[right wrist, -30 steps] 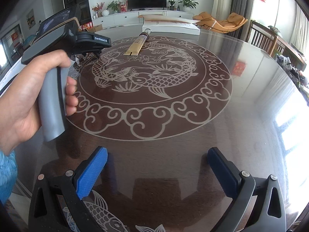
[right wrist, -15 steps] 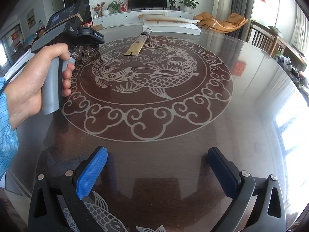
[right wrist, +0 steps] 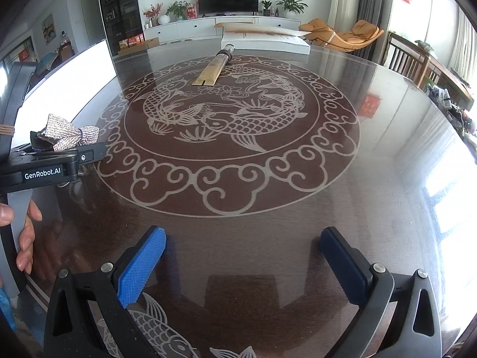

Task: Organize objects
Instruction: 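Grasp the gold tube with the right tool while the left tool holds the hair clip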

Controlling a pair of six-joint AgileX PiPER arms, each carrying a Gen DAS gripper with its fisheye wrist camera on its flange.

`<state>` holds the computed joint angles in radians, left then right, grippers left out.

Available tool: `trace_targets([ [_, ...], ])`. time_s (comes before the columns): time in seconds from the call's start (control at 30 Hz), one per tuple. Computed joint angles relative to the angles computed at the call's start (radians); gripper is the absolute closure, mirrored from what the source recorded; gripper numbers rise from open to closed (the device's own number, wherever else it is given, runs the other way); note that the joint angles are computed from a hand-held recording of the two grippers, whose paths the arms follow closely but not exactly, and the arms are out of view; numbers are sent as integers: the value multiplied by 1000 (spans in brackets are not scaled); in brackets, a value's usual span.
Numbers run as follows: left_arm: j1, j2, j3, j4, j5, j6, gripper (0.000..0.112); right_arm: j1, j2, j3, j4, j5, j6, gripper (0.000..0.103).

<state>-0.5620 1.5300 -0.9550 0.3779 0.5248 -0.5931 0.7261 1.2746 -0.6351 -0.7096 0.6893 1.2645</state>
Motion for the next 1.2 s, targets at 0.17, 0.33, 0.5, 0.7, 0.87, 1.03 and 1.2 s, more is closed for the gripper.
trace_targets([
  [0.17, 15, 50, -47, -6, -5, 12, 9, -25, 1, -3, 17, -17, -36, 0],
  [0.33, 13, 72, -64, 0, -9, 5, 9, -249, 177, -179, 145, -110, -295, 0],
  [0.5, 14, 72, -64, -1, -10, 7, 9, -402, 466, -556, 511, -133, -761, 0],
  [0.7, 14, 66, -61, -6, -9, 12, 9, -399, 845, -1141, 498, 136, -861, 0],
  [0.87, 13, 65, -60, -4, -10, 9, 9, -386, 881, -1196, 440, 98, -805, 25],
  [1.03, 15, 64, -59, -6, -10, 12, 9, -364, 791, -1047, 366, 14, -742, 75],
  [1.2, 14, 65, -59, -5, -10, 11, 9, -350, 628, -778, 312, -108, -654, 75],
])
